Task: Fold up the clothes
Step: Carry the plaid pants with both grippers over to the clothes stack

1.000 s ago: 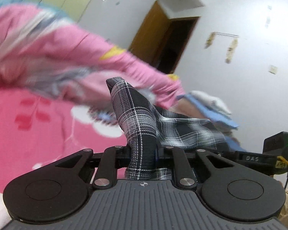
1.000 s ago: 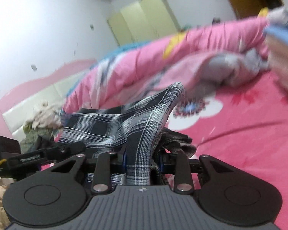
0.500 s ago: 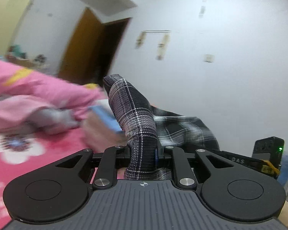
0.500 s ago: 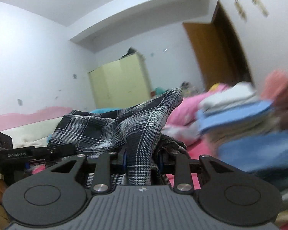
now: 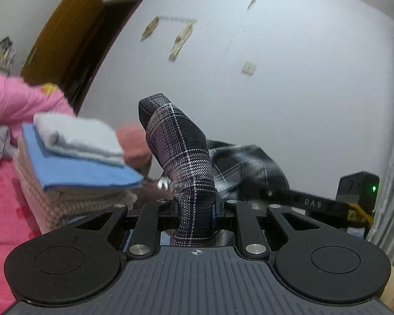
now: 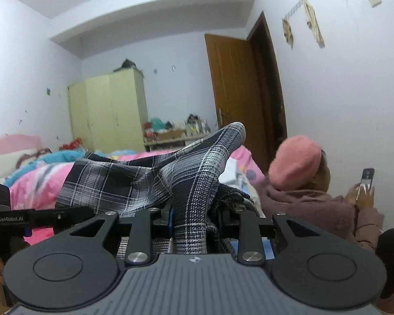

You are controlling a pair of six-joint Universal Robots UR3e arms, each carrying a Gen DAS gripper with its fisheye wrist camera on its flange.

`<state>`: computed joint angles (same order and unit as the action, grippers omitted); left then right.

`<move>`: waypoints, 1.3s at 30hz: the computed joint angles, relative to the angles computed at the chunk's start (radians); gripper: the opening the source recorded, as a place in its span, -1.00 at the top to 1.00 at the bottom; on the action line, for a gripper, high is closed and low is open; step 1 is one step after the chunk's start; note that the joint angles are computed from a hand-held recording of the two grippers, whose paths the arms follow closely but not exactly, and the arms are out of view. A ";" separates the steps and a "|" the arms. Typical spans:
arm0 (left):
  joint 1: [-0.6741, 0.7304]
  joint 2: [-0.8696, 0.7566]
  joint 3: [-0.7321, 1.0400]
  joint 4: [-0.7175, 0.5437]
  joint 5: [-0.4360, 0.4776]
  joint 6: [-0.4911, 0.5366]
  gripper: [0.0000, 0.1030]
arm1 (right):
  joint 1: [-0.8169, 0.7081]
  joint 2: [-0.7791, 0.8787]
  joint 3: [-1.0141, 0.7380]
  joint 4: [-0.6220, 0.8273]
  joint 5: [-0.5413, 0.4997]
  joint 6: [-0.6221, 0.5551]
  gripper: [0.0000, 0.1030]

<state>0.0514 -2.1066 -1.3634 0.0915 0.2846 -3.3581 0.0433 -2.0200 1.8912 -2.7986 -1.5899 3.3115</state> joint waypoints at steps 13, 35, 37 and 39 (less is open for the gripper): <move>-0.098 -0.412 0.597 -0.672 0.205 0.104 0.65 | -0.363 0.349 -0.066 0.076 0.460 -0.129 0.37; -0.136 -0.531 0.853 -0.764 0.394 0.358 0.12 | -0.274 0.736 -0.608 0.462 0.174 -0.139 0.33; -0.121 -0.526 0.831 -0.736 0.377 0.316 0.12 | -0.289 0.700 -0.572 0.444 0.092 -0.041 0.32; -0.104 -0.464 0.720 -0.643 0.376 0.295 0.08 | -0.297 0.576 -0.418 0.325 0.024 0.008 0.32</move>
